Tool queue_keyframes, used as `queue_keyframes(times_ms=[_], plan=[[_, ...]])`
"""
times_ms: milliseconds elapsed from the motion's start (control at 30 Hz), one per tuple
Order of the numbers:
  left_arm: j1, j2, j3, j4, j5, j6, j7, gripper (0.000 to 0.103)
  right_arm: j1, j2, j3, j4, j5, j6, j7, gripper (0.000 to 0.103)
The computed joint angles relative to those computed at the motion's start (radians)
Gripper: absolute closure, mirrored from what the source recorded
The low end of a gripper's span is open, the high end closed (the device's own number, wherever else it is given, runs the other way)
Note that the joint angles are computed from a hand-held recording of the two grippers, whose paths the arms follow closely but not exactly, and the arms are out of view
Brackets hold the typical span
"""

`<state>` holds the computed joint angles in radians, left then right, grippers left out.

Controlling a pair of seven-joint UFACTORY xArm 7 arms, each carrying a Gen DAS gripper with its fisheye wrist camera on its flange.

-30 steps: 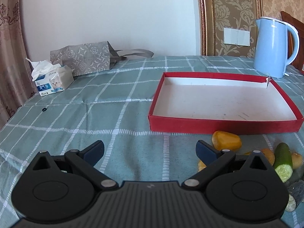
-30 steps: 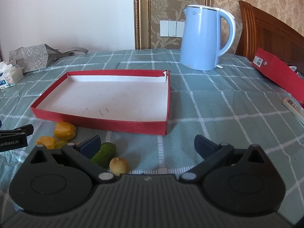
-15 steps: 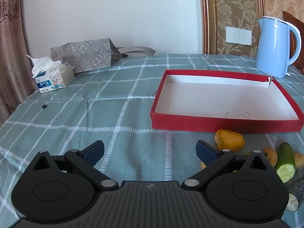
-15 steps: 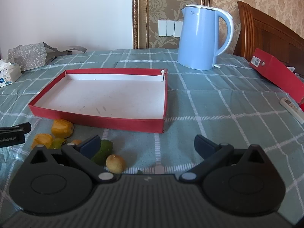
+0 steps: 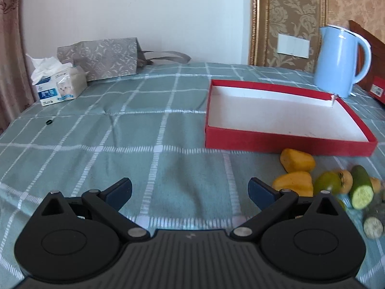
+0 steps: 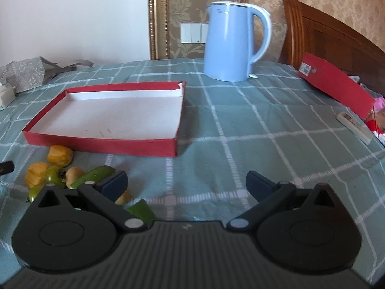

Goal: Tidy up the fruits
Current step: 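Lower the left gripper onto the yellow pepper piece and close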

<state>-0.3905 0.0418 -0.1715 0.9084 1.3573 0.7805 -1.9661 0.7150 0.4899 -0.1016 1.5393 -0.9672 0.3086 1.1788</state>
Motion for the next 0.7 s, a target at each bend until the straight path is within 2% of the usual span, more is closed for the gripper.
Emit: queue_keyframes(times_ms=[67,167,367,633,700], plan=[[-0.003,0.012,-0.002,0.009,0.008,-0.001,0.009,0.000,0.000,-0.002,-0.005,-0.008,-0.007,-0.010,0.006,0.000],[-0.025,0.057,-0.005,0.054,0.034,0.044,0.042,0.000,0.008,-0.008,-0.013,-0.020,-0.030,-0.003,0.012,0.000],[-0.051,0.126,0.023,0.130,0.067,0.055,0.113,0.000,-0.006,-0.026,-0.003,-0.048,-0.066,0.016,0.039,0.000],[-0.070,0.140,0.044,0.149,0.065,0.058,0.128,0.000,-0.034,-0.017,0.016,-0.044,-0.065,0.008,0.046,0.000],[-0.069,0.108,0.044,0.118,0.102,0.036,0.082,0.000,-0.034,-0.013,0.015,-0.043,-0.060,0.007,0.039,0.000]])
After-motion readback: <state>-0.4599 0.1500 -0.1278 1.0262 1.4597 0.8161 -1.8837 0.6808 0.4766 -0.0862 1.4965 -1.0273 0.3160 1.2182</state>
